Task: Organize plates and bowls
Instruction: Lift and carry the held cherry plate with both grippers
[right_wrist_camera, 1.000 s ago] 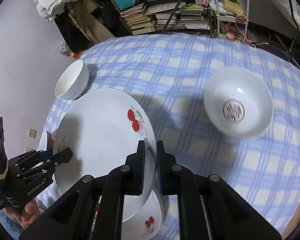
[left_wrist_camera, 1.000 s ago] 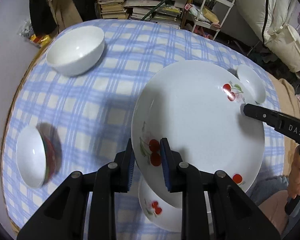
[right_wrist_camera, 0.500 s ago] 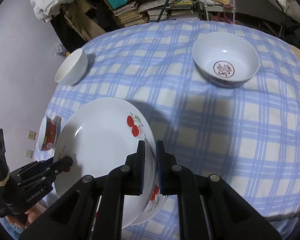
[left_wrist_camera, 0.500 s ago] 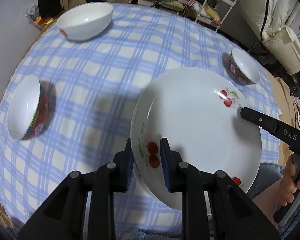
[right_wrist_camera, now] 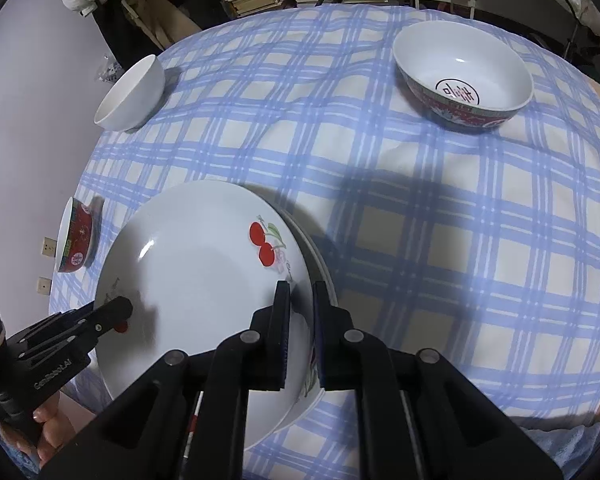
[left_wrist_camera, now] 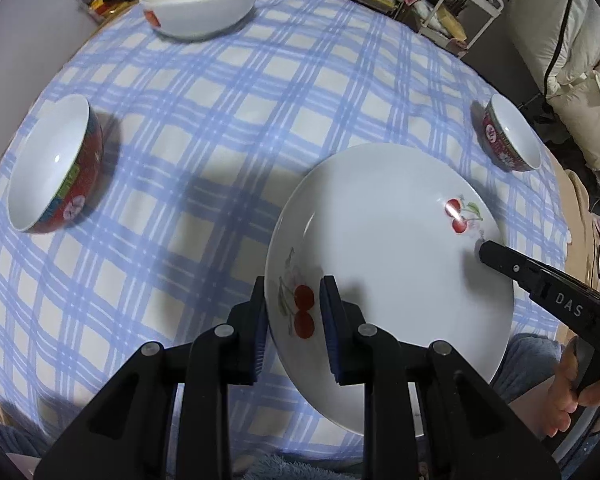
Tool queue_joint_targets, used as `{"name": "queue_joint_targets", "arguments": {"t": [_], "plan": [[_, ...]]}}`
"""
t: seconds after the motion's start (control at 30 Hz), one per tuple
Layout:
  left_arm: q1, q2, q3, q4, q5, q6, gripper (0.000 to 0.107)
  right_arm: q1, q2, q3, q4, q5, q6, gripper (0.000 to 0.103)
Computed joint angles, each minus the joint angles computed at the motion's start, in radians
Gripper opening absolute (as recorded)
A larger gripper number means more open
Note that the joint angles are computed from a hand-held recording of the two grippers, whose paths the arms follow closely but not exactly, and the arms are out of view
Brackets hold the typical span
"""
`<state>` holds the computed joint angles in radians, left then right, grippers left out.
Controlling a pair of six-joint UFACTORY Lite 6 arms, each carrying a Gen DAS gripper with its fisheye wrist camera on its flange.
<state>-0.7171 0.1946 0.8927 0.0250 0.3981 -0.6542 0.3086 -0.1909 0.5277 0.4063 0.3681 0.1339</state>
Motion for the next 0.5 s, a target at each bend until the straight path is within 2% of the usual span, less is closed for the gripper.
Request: {"name": "queue_joint_targets", "arguments": {"t": [0.33, 0.5], "plan": [[0.041, 0.061, 0.008, -0.114, -0.027, 0.112, 0.023, 0.017, 0.045, 0.023, -0.029, -0.009, 0.022, 0.012], [0.029, 0.093, 0.034, -0.058, -0.025, 0.061, 0.023, 0.01, 0.057, 0.026, 0.008, -0.014, -0.027, 0.012]]}}
